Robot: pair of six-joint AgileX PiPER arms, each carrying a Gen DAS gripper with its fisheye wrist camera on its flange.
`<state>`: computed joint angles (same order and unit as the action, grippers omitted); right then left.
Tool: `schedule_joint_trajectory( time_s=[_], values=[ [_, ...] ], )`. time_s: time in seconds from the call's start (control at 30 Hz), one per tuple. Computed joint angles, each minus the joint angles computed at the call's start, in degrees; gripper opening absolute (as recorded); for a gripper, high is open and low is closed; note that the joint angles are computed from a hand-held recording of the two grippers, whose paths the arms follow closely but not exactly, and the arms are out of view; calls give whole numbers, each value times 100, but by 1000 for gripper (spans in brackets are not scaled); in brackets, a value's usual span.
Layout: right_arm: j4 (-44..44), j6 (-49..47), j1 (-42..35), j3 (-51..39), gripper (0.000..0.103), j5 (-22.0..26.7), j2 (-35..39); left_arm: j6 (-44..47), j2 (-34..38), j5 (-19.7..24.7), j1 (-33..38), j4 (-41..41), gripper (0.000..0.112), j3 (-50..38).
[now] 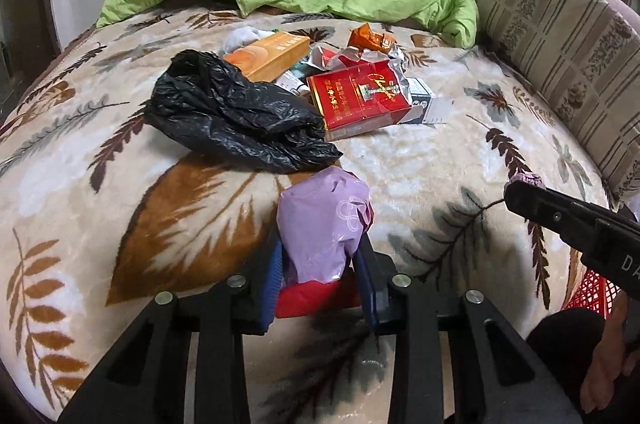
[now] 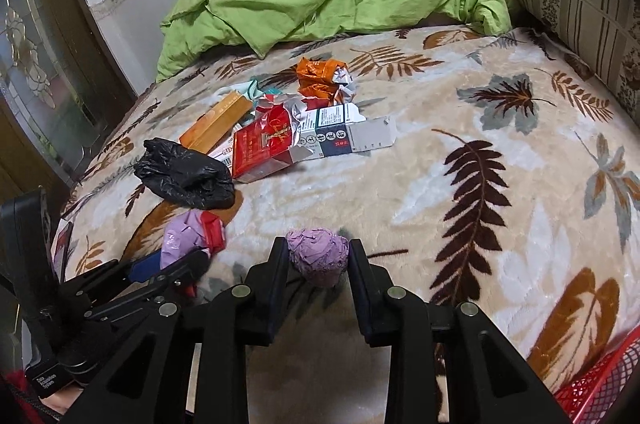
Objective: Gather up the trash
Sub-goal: 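Carry both held items to the red wastebasket and open both tools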
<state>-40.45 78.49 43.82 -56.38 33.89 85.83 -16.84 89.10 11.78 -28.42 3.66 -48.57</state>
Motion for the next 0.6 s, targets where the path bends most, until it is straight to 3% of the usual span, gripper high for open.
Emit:
schedule_joint_trajectory(
  time_s=[0.3, 0.6],
  values=[
    [-116, 284, 197, 155, 31, 15, -142, -1069, -344, -24, -267, 1178, 32, 257],
    [103, 442, 383, 411, 31, 149, -606, -648, -756, 200, -526, 690, 32, 361]
  ],
)
